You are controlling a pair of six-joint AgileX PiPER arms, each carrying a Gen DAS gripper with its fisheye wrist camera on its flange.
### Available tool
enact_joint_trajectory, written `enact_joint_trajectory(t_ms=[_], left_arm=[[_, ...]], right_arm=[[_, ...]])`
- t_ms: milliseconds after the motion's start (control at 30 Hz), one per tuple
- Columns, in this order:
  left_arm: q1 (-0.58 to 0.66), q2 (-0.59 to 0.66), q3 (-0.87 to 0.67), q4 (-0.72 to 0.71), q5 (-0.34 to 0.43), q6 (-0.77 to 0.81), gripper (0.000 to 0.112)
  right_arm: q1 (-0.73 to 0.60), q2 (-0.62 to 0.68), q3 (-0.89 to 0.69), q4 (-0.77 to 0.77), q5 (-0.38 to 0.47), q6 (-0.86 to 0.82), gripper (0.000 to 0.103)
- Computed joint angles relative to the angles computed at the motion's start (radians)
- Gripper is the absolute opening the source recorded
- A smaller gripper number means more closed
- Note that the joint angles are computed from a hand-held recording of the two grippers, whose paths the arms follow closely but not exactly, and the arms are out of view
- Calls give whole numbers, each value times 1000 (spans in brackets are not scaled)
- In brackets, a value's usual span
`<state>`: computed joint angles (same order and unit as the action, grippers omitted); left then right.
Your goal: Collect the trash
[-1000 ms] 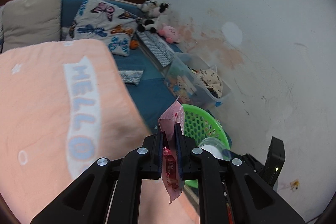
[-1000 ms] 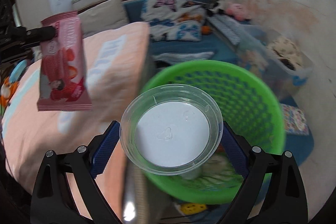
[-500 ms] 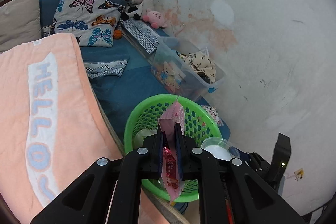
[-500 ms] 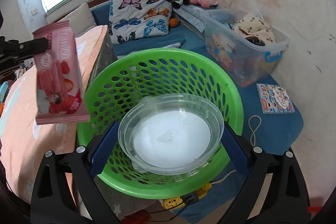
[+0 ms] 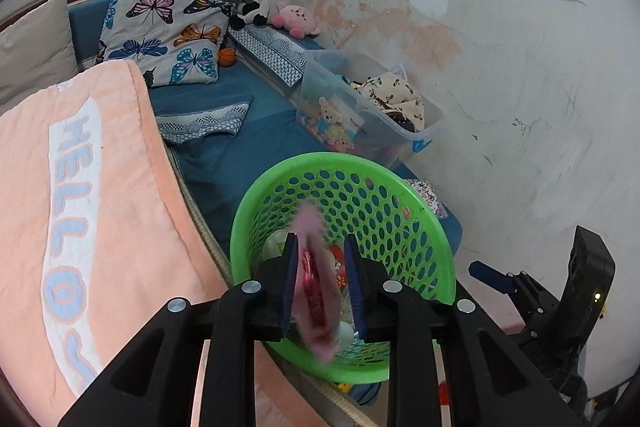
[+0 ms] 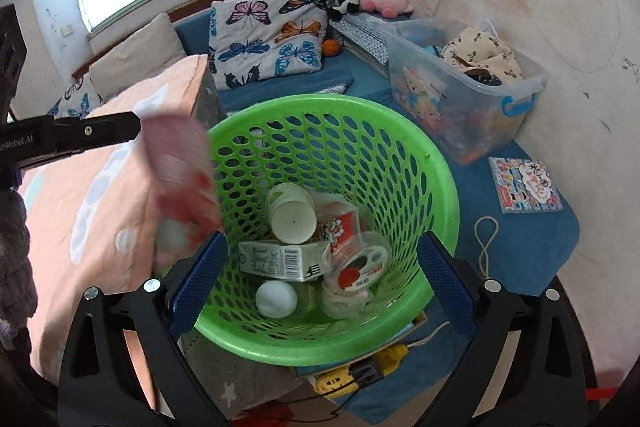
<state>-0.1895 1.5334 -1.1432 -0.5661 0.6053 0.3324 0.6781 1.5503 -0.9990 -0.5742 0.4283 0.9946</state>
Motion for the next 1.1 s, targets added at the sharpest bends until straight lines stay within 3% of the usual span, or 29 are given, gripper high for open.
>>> enact_joint_trajectory(t_ms=[33,100,233,533,733,833,1100], left_arm=[[9,-13,8,-1,4,4,28],[17,-44,36,0,-9,7,49],[28,-123,91,39,-20,8,52],[142,-301,201,66,-2,51,74],[202,-428,267,207,-16,-22,92],[247,-498,293,255,2,-36,94],[511,-618,348,148,117,112,96]], right_arm=[[3,-6,3,2,-5,1,95],[22,-17,7,-24,-2,42,95],[67,-31,-8,-39,13,60,95],[201,-26,-70,-127,78,151,95],[246,-14,-101,-131,95,163,96],[287,-4,-119,-164,123,197,96],[379,3,-144,-200,156,243,96]])
